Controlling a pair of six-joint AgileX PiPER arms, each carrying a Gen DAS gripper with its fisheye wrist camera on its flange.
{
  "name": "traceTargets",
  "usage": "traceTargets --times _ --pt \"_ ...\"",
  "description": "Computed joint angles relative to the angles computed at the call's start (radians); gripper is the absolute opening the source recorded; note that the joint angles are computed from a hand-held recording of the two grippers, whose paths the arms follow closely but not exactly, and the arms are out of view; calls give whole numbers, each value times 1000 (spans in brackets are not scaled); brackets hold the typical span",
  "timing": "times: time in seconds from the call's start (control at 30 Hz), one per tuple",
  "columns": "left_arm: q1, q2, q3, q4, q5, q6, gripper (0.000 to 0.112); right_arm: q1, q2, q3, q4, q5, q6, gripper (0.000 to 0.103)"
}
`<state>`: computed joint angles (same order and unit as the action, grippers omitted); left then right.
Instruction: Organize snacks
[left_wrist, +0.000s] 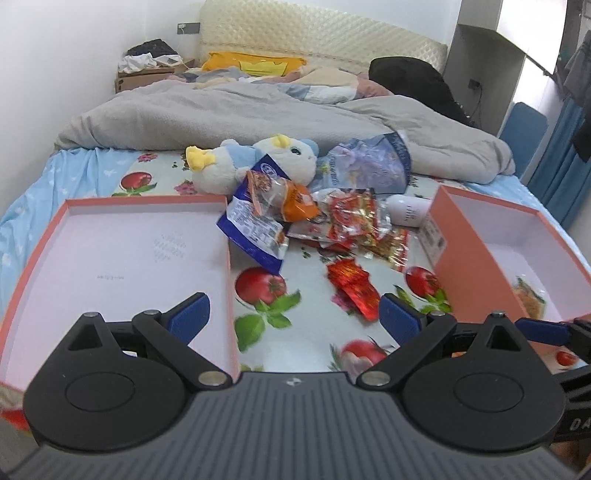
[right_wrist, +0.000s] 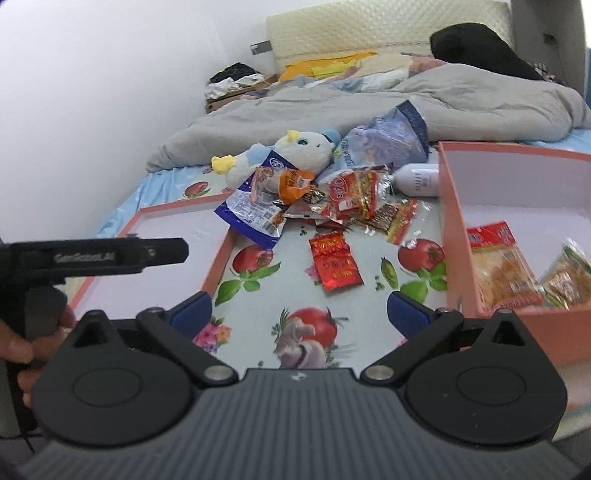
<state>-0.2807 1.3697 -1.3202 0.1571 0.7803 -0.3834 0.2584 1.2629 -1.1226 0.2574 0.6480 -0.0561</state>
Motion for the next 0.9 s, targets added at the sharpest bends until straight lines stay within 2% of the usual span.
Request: traceTargets --times 0.17,0.43,0.57,0.63,0.7,0.9 --pt "67 116 -67 -30 -43 66 100 -16 111 -61 44 -20 -80 103" --pt "147 314 -199 -69 -54 137 97 -35 297 -167 63 -35 -131 98" --pt "184 408 -267 -113 -53 168 88 -38 394 -239 74 -31 -164 98" --pt "200 448 -296 -140 -57 187 83 -41 437 -271 86 -29 -183 94" --pt "218 496 -339 -177 -53 213 78 -43 477 -305 83 -22 -180 85" --pt "248 595 -426 -247 -62 269 66 -42 601 -419 43 -10 -151 82"
